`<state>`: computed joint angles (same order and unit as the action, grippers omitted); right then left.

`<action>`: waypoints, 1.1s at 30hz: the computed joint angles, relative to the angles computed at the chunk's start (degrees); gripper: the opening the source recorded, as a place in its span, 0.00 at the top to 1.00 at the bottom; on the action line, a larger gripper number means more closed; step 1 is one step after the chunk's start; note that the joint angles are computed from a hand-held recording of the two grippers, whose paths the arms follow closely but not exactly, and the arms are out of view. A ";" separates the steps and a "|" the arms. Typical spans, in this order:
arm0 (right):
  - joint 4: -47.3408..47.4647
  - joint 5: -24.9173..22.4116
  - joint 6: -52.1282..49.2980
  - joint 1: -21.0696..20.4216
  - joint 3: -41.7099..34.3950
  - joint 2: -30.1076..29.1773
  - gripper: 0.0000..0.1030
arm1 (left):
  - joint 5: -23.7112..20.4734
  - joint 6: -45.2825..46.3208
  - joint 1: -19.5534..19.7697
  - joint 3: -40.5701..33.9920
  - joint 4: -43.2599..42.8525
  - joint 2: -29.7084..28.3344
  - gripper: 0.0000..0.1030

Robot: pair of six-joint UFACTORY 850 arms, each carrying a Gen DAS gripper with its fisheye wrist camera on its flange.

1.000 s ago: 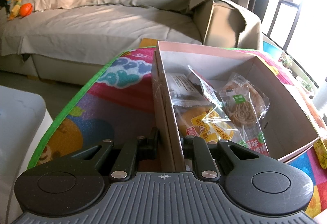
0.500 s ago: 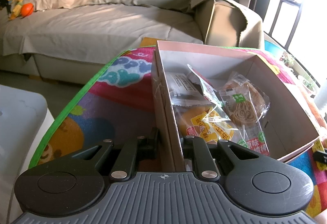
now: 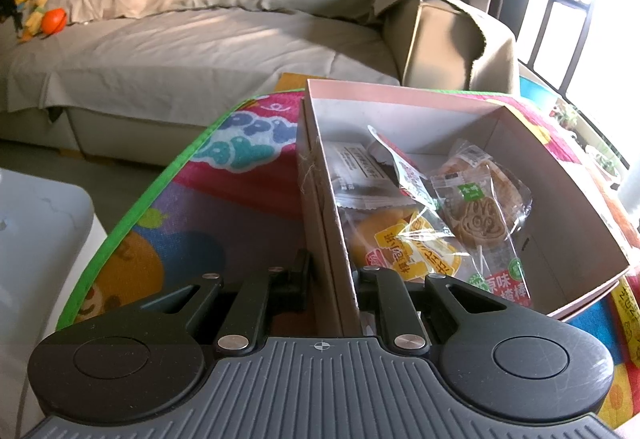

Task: Organize objects
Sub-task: 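Move the right gripper back over the remaining snacks on the mat, then grasp the clear-wrapped cookie packet with the right gripper, place in box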

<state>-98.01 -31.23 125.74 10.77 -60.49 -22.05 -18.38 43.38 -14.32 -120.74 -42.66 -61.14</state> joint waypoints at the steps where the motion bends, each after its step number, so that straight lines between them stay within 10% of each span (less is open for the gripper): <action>1: 1.75 -1.40 -1.46 -0.12 -0.44 -0.38 0.54 | -0.03 -0.10 0.00 -0.03 0.07 -0.01 0.84; 9: 2.95 3.89 -8.87 -5.90 -6.36 -4.41 0.47 | -0.01 -0.32 -0.05 -0.14 0.31 -0.08 0.84; 18: 29.41 11.45 -38.47 -11.27 -21.88 -15.23 0.46 | -0.07 -0.40 -0.04 -0.17 0.42 -0.09 0.85; 22: 30.71 9.14 -44.01 -9.83 -23.79 -16.18 0.65 | -0.06 -0.50 -0.05 -0.17 0.47 -0.09 0.84; 33: 17.33 7.20 -31.93 -6.10 -17.00 -8.92 0.66 | -0.11 0.17 -0.08 0.11 -0.40 0.05 0.84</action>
<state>-80.68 -24.03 93.80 4.67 -77.50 -30.98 -18.49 43.56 -14.40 -120.63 -43.06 -61.09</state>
